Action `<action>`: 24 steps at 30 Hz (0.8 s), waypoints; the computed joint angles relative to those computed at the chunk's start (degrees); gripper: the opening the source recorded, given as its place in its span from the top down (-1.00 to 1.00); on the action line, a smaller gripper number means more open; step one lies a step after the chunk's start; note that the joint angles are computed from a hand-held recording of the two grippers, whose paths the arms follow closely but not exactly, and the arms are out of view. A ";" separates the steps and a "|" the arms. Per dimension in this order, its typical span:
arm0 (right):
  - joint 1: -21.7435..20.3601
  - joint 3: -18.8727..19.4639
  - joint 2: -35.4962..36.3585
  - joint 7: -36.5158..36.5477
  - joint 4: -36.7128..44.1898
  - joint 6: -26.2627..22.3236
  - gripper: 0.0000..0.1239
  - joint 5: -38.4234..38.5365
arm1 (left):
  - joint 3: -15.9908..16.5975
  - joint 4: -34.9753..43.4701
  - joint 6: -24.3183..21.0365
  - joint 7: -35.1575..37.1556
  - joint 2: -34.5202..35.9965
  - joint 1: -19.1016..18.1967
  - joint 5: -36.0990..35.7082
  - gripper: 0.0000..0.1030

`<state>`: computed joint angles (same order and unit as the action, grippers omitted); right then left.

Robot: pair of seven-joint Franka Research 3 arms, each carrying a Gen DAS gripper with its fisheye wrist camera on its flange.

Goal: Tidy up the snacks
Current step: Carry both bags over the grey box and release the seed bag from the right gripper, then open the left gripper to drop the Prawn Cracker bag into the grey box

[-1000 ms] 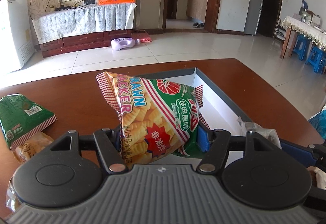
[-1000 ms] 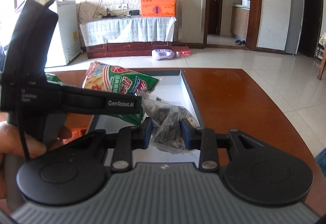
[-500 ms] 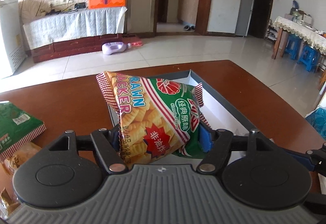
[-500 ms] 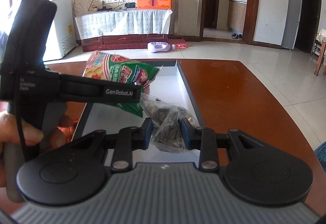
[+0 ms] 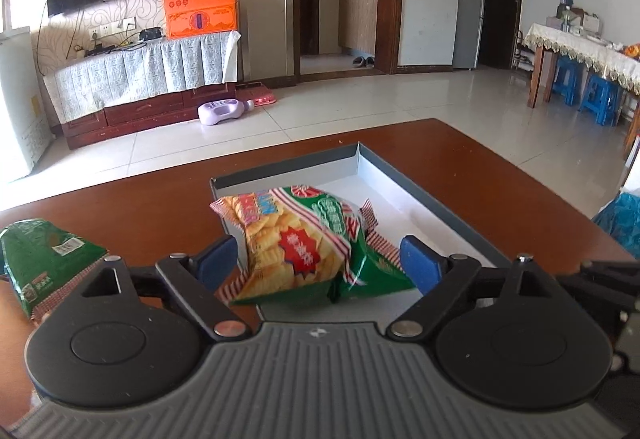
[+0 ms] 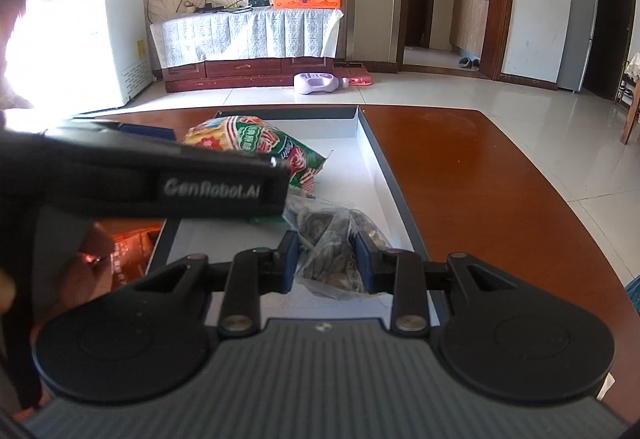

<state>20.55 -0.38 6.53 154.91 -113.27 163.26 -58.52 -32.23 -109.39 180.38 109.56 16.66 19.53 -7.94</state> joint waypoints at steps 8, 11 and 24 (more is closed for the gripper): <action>0.13 -0.19 0.86 -0.68 0.36 0.23 0.44 2.10 | -3.44 -5.58 -1.57 5.25 -5.08 4.55 -8.92 -0.78; 0.62 -0.54 0.88 -0.16 0.40 0.44 0.43 1.10 | -3.92 -7.16 -0.80 9.07 -6.78 5.22 -13.19 -0.78; 1.37 -0.24 0.45 2.19 0.36 -1.07 0.21 -2.65 | -1.97 -11.32 -2.89 23.06 -14.55 3.40 -32.60 -0.78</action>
<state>21.92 -0.62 6.97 157.10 -112.91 162.19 -61.17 -34.20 -120.71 177.49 132.62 2.11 22.92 -40.53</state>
